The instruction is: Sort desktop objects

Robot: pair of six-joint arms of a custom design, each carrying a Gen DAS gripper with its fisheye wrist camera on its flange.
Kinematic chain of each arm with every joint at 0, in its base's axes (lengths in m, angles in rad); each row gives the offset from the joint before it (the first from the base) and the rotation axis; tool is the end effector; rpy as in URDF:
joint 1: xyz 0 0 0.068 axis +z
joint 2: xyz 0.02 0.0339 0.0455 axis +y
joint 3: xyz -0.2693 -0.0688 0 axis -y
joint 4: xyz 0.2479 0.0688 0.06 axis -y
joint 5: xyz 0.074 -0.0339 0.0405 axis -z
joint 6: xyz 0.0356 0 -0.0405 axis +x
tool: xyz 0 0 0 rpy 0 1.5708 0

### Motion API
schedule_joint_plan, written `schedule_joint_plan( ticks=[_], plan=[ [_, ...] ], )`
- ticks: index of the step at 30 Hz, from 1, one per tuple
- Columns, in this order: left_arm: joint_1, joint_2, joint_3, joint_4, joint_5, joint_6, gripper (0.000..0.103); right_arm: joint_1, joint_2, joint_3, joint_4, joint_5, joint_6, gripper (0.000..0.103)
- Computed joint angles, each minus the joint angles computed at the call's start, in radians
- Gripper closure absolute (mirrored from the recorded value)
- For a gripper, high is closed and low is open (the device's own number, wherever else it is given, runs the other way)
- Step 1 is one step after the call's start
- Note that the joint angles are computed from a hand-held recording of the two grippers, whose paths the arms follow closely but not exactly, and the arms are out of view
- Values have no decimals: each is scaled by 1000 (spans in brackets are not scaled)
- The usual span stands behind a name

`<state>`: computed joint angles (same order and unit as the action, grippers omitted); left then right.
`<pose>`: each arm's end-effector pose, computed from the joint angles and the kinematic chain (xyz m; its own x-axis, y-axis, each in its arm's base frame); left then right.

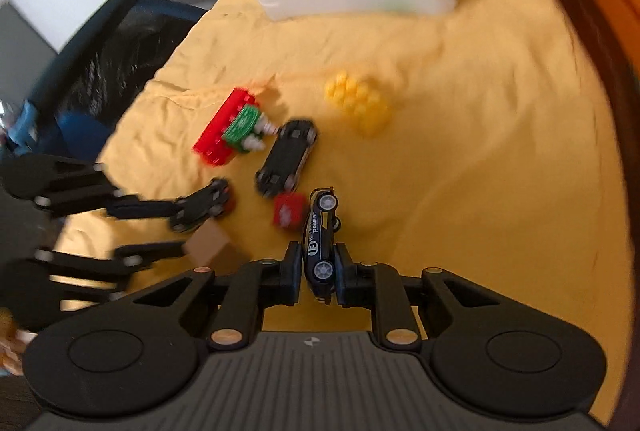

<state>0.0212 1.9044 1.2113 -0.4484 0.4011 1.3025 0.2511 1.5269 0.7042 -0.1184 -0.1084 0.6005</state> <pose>0.3819 -0.0058 0.1586 -0.1031 0.8857 -0.4526 0.9144 0.2635 0.3072 0.2753 0.0746 0.1532 -0.8204 0.3695 -0.4365 0.1876 0.8949 0.4049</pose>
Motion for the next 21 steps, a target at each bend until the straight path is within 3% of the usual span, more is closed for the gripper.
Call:
schedule_joint_plan(
  ticks=[3,5,7,9,10,14,17,21],
  plan=[
    [-20,0,-38,85,-15,24,71,14,-18,-32,28,-31,50,85],
    [-26,38,30,26,-19,-53,71,33,-17,-35,22,-14,64,85],
    [-15,126,201,-145,7,-193,82,43,-16,-36,19,9,74,84],
    [15,240,405,-346,52,-322,83,68,-26,-25,-17,78,56,77],
    [31,297,502,-434,73,-375,83,94,-27,-7,-51,143,41,69],
    [84,437,735,-648,120,-488,81,151,-24,38,-137,303,-4,61],
    [89,389,662,-573,89,-521,69,173,-15,58,-167,367,-19,57],
    [93,311,544,-449,52,-550,65,195,-2,84,-203,422,-37,54]
  ],
)
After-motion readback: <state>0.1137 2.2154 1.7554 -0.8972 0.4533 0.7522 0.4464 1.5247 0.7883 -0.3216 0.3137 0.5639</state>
